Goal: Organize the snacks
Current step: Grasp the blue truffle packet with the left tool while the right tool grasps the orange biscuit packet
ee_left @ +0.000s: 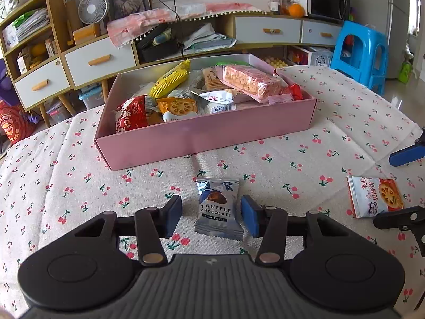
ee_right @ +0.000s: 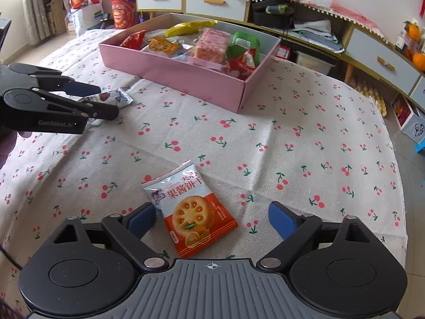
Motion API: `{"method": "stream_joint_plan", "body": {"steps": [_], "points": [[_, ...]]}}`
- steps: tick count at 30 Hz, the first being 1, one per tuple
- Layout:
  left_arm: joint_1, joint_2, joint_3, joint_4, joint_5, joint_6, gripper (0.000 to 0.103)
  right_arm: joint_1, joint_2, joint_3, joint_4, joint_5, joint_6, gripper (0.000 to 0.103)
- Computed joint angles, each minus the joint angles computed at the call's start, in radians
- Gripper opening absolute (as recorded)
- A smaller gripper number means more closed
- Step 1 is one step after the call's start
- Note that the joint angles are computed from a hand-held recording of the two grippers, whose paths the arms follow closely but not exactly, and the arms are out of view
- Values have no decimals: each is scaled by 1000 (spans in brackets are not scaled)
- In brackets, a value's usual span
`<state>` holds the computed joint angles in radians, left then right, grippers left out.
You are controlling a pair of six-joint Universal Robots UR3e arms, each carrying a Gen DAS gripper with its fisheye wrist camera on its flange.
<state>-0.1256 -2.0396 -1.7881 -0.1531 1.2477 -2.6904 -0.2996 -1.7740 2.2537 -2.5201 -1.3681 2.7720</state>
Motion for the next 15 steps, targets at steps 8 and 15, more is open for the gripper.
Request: {"method": "stream_joint_plan", "body": {"steps": [8, 15], "points": [[11, 10, 31, -69, -4, -9, 31, 0, -9, -11, 30, 29, -13, 73], [25, 26, 35, -107, -30, -14, 24, 11, -4, -36, 64, 56, -19, 52]]}}
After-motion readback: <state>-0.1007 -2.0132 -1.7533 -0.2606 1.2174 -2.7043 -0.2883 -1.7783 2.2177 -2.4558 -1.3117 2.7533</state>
